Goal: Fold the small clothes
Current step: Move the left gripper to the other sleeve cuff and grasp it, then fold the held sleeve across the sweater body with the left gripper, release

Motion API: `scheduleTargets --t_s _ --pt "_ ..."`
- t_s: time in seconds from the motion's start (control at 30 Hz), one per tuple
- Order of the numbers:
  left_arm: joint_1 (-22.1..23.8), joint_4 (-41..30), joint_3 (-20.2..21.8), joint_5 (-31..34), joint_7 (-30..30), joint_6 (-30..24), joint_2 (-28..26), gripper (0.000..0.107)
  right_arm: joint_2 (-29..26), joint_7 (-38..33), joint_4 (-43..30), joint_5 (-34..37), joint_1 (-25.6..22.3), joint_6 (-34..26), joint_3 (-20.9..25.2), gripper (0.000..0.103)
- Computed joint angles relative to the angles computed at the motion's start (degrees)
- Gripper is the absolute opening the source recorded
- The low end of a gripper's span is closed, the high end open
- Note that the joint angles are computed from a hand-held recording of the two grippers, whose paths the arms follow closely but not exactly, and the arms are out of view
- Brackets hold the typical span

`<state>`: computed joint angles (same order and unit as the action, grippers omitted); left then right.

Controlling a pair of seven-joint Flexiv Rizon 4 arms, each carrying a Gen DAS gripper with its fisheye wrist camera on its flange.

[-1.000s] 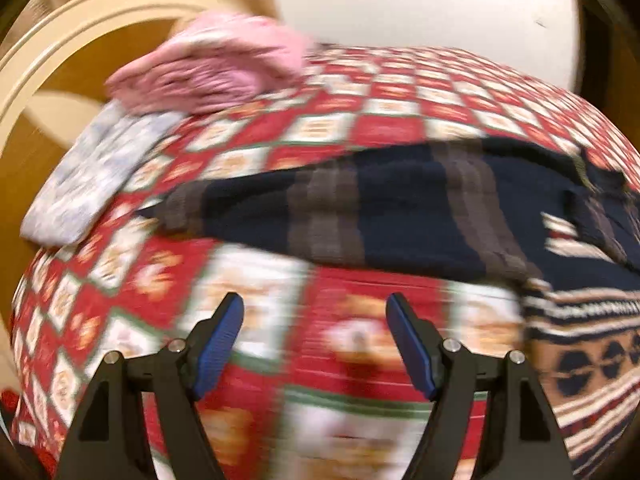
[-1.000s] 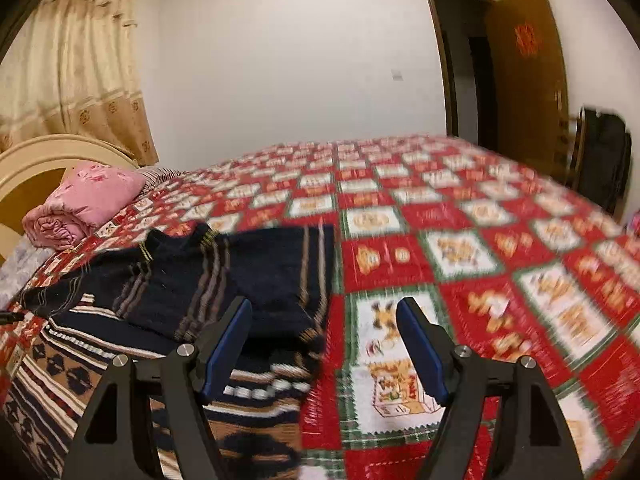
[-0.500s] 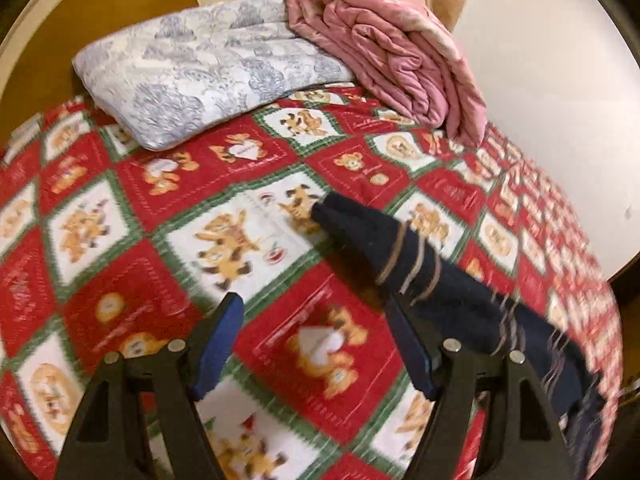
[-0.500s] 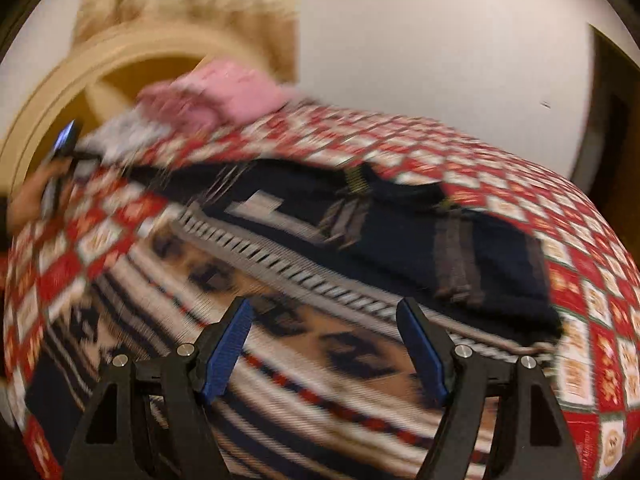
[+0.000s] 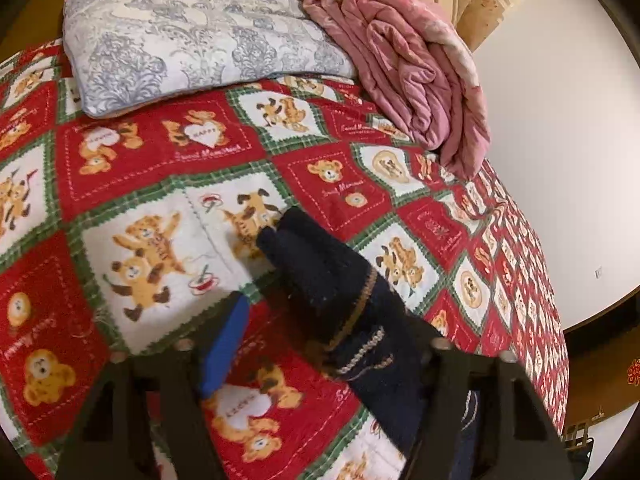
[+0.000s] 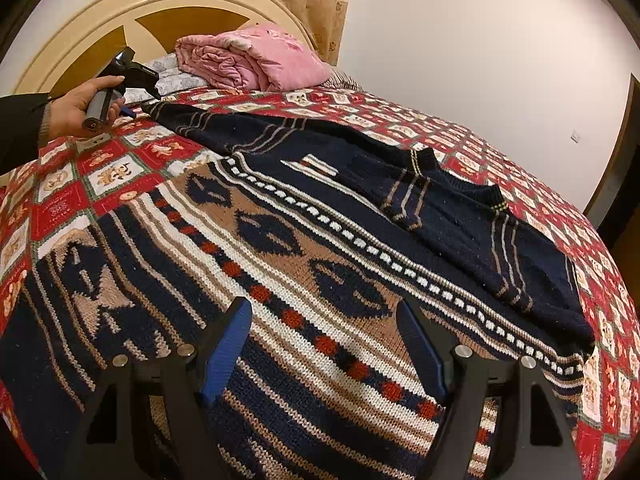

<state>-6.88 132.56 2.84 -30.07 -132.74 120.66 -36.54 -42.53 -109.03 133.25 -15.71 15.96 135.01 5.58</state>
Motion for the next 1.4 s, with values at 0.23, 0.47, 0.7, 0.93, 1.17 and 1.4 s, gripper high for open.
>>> scheduleTargets --t_s 0.23,0.47,0.7,0.93,1.17,1.4 --pt "-4.1 -2.5 3.5 -3.8 5.0 -3.5 -1.4 0.008 -0.4 -1.6 -0.6 3.6 3.0 -0.8 -1.3 0.075" --pt "-14.2 -2.3 8.7 -15.2 14.5 0.2 -1.6 0.007 -0.3 0.2 -1.4 3.9 2.1 -2.5 -0.9 0.075" --pt "-15.4 -2.5 5.8 -20.5 21.3 5.1 0.4 0.007 -0.5 2.7 -1.6 2.8 0.3 -1.2 -0.2 0.075" --pt "-17.3 -5.9 1.6 -23.7 29.6 9.2 2.0 0.007 -0.8 4.1 -1.3 2.7 -0.6 1.6 0.2 0.075" --pt "-20.4 -13.5 -3.9 -28.1 40.5 10.9 1.9 0.006 0.7 16.2 0.0 -11.3 -12.3 2.8 4.2 0.075" --pt "-22.4 -22.7 -7.6 -27.2 45.5 9.3 -0.8 0.006 2.4 20.3 2.6 -18.0 -17.2 4.8 2.6 0.075"
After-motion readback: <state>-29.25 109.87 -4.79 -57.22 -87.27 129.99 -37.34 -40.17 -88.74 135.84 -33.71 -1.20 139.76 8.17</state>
